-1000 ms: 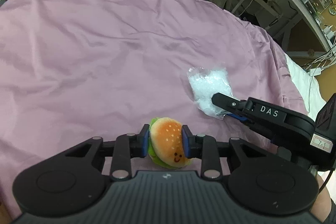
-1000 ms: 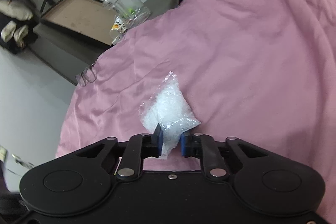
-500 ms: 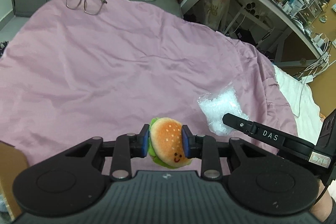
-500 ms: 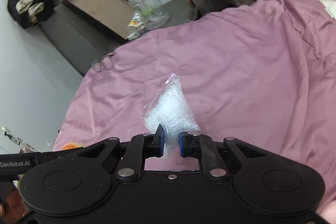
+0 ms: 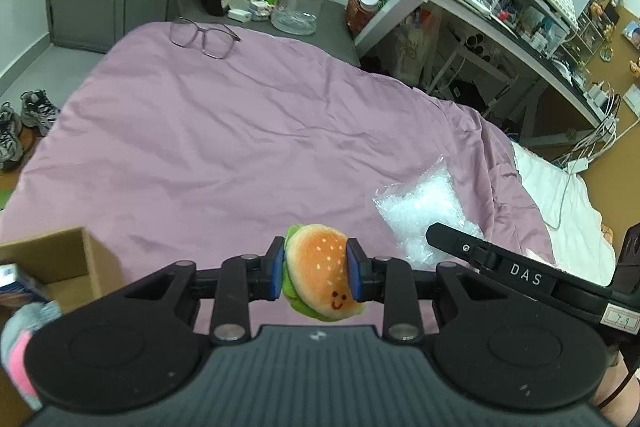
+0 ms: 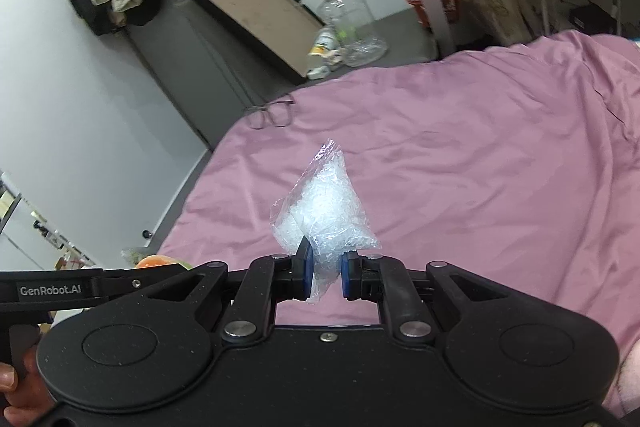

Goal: Organize soft objects
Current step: 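Carry the burger plush with the left gripper while the right gripper carries the bead bag over the box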

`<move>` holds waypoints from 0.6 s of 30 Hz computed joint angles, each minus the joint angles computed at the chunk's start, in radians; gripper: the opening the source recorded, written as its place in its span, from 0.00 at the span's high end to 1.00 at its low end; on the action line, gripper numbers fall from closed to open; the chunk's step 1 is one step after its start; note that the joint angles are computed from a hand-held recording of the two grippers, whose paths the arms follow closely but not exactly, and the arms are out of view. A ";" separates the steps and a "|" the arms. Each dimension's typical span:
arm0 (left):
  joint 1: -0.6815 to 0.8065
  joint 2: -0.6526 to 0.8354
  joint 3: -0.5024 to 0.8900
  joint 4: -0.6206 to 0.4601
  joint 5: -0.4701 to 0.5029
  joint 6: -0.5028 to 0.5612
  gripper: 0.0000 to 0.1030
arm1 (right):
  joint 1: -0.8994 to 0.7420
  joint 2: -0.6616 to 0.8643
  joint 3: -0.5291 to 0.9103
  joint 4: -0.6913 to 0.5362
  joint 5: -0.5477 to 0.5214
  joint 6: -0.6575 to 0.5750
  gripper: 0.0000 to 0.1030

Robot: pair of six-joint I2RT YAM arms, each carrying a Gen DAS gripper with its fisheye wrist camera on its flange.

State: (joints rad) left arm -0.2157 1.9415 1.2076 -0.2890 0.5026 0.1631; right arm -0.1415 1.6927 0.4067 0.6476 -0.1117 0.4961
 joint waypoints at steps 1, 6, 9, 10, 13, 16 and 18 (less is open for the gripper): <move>0.012 -0.012 -0.007 -0.005 0.004 0.006 0.71 | 0.018 -0.013 0.000 -0.007 0.010 0.005 0.87; 0.073 -0.071 -0.047 -0.023 0.033 0.041 0.71 | 0.110 -0.063 0.015 -0.050 0.057 0.020 0.87; 0.114 -0.095 -0.065 -0.032 0.053 0.064 0.71 | 0.168 -0.083 0.030 -0.073 0.090 0.032 0.87; 0.128 -0.100 -0.068 -0.037 0.059 0.072 0.71 | 0.186 -0.085 0.034 -0.076 0.100 0.037 0.87; 0.174 -0.117 -0.082 -0.050 0.077 0.098 0.71 | 0.241 -0.097 0.048 -0.093 0.110 0.067 0.87; 0.222 -0.129 -0.090 -0.069 0.096 0.129 0.71 | 0.300 -0.102 0.065 -0.106 0.137 0.089 0.87; 0.255 -0.130 -0.090 -0.081 0.107 0.147 0.71 | 0.334 -0.103 0.079 -0.113 0.153 0.099 0.87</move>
State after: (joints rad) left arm 0.0392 1.8114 1.1177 -0.3698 0.6100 0.3103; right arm 0.1930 1.5898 0.4855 0.5348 0.0417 0.5953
